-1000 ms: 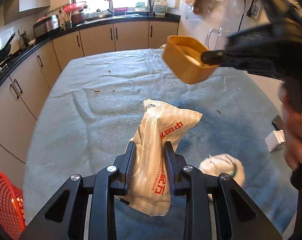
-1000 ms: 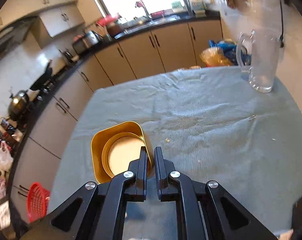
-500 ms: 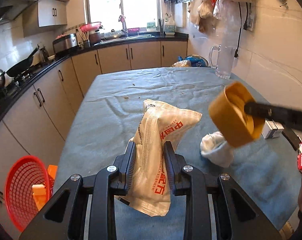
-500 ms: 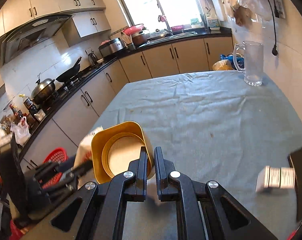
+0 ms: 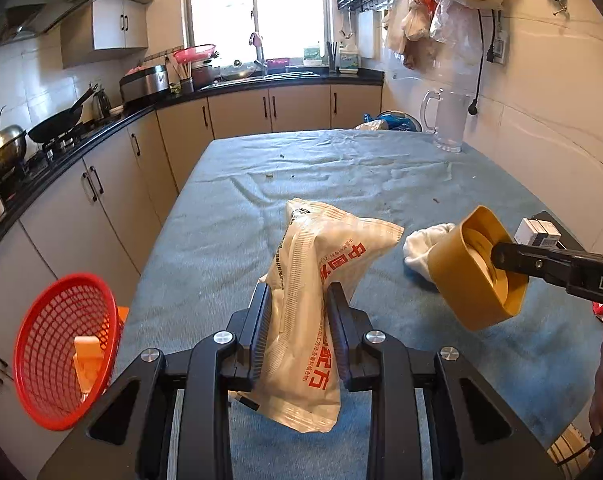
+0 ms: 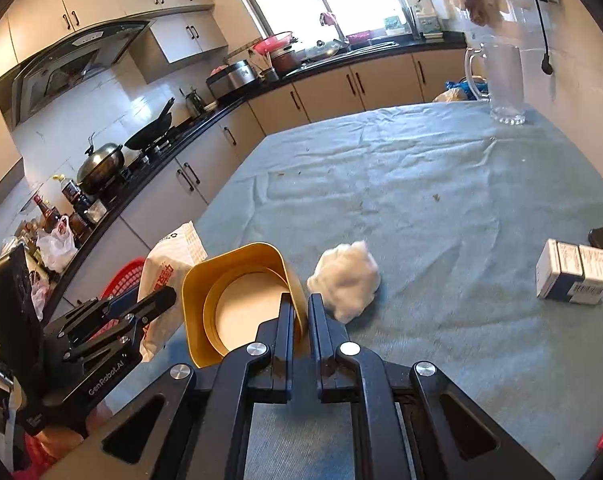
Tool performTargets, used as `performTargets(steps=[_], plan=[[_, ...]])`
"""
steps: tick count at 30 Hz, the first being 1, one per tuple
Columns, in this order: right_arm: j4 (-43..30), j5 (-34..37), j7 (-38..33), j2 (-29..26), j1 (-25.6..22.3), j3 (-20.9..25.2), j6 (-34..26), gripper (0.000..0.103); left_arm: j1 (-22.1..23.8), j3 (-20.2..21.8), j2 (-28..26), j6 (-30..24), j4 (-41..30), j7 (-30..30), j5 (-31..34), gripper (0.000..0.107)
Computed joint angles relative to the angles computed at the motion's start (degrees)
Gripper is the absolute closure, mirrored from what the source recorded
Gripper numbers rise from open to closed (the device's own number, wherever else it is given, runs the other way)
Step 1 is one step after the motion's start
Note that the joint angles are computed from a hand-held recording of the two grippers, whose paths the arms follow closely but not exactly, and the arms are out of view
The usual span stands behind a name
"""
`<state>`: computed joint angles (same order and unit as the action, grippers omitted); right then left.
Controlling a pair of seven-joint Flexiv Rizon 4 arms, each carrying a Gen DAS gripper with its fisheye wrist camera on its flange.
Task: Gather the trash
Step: 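Carry the white bag over the red wastebasket with the left gripper while the right carries the gold tin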
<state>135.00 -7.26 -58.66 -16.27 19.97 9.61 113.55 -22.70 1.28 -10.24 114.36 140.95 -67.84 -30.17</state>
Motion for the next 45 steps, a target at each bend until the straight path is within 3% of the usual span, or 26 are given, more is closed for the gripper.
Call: performTargets(steps=[25,38,45], plan=[[-0.67,-0.05,-0.76,-0.23,2.37,0.34,-0.98,0.096,5.05,-0.70,2.33,1.06,3.88,-5.79,5.16,0.079],[-5.62,-4.90,1.03,-3.13,0.65,3.72,-4.14,0.096,10.93,-0.08,4.35,1.76,5.76,-11.05,11.24,0.079],[-9.40,-6.88,1.24,-5.03,2.66,3.55,-6.38,0.096,17.10,1.25,6.44,1.74,6.97,-16.24,17.43,0.079]])
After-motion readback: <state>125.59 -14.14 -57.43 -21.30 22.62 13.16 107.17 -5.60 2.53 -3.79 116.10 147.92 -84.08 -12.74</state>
